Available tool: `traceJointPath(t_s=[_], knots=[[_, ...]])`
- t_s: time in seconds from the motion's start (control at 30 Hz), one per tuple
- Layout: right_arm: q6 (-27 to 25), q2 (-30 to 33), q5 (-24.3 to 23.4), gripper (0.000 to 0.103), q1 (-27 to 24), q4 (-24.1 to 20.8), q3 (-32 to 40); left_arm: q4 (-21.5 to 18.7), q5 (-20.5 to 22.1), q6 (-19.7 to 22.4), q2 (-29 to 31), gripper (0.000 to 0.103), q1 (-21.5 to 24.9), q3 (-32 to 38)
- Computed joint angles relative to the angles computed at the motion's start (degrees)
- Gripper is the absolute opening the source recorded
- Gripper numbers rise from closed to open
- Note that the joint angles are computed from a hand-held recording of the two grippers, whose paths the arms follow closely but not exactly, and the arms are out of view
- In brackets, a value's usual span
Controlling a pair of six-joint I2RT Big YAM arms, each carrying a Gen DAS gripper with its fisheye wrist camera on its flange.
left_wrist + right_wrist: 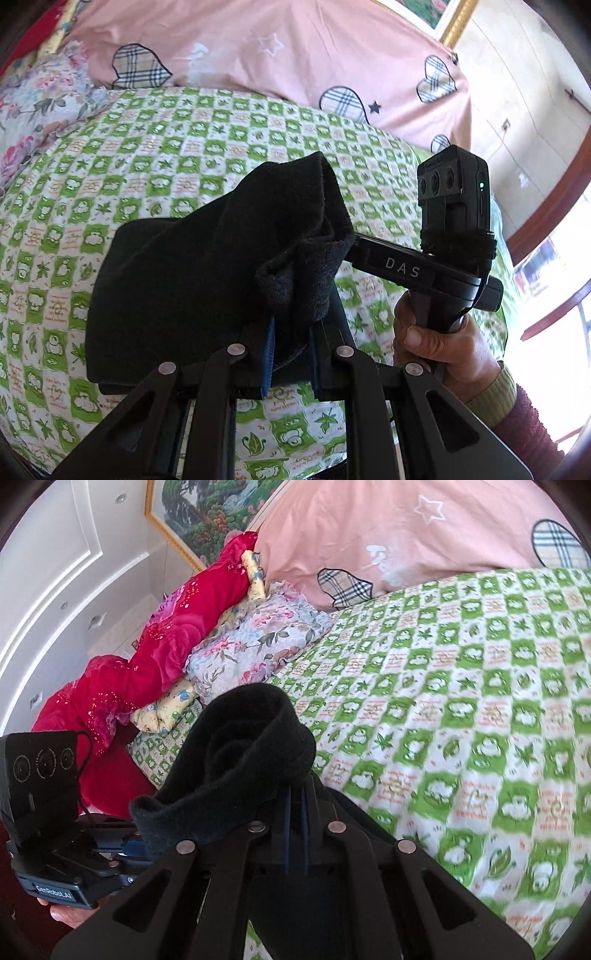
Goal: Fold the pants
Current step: 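Lift the black pants end with both grippers and fold it over the bundle, then lower the folded end onto the bundle and open both grippers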
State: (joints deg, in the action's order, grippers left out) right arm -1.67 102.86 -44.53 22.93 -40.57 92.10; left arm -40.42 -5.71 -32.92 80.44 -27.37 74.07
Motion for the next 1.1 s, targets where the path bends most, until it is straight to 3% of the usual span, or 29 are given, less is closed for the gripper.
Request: traceJointPath(t_s=[0.33,0.63,0.7,0.77,0.8,0.83,1.1], knots=[[3.0,-2.5,1.2,0.006,-2.3,2.4,-5.8,0.4,1.6,2.4,4.2,0.014,-2.1,0.7],[8.8,-7.4,11.6,0.008,-3.7,5.2,-11.7,1.2,4.6,4.4,4.7,0.024,-1.7,-0.5],[11.1,-9.3,13.9,0.018,-3.9,6.5,-13.7,2.0,6.6,5.0,3.6,0.039,-1.4,-1.5],[12.3,-10.8,16.3,0.046,-3.9,7.2,-15.0,3.3,9.2,4.8,2.2,0.047,-1.2,-2.9],[13.1,-11.8,16.7,0.068,-3.8,8.3,-15.9,3.6,9.5,4.9,1.4,0.047,-1.3,-3.5],[14.1,-12.7,17.0,0.075,-3.6,9.5,-16.8,3.7,9.4,5.3,0.6,0.047,-1.3,-4.0],[16.8,-16.6,23.6,0.076,-0.6,9.9,-18.6,4.0,7.4,2.8,-6.5,0.061,1.7,-8.9]])
